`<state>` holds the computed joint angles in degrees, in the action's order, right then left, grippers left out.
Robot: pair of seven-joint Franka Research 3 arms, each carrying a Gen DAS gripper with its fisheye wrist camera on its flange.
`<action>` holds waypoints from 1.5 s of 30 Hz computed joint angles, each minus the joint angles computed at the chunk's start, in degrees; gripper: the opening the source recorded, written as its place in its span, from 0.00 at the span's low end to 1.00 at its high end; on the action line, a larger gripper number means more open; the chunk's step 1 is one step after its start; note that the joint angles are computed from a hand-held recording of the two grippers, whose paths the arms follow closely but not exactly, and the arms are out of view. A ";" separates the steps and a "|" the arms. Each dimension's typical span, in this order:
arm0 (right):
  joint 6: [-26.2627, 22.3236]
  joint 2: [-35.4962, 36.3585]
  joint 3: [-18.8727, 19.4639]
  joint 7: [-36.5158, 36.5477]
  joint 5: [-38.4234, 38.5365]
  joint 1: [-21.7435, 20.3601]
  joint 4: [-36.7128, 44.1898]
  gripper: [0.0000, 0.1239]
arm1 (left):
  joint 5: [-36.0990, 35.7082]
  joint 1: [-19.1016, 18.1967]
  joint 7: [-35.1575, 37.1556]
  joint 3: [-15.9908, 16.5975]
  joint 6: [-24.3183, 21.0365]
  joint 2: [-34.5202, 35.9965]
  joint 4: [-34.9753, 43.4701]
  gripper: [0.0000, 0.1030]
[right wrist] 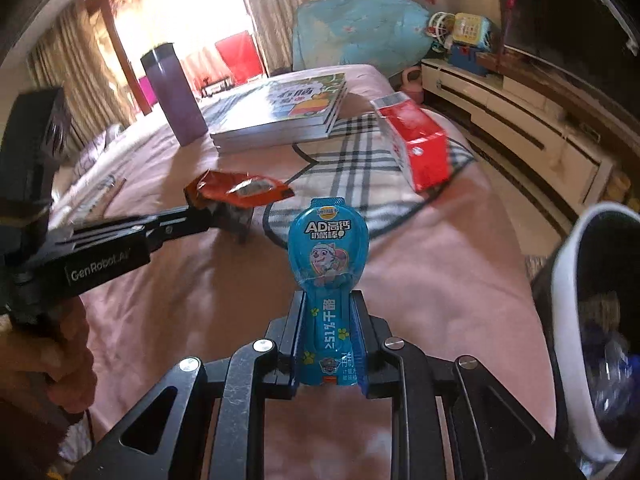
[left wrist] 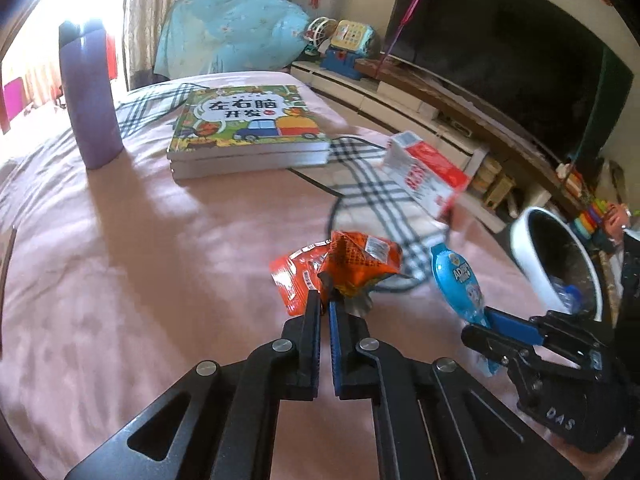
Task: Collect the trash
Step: 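Carry the orange wrapper and blue candy tube over the bin and open both tools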
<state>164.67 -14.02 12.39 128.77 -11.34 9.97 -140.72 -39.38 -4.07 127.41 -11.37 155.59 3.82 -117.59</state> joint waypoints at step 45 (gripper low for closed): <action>-5.65 -41.32 4.81 5.00 12.70 -5.50 -26.29 0.16 | -6.39 -18.51 4.62 6.69 -2.70 -20.23 -15.87 0.02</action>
<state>159.02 -55.34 17.20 133.78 1.36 4.46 -167.01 -45.77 -22.58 132.03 -4.68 152.88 -16.41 -133.47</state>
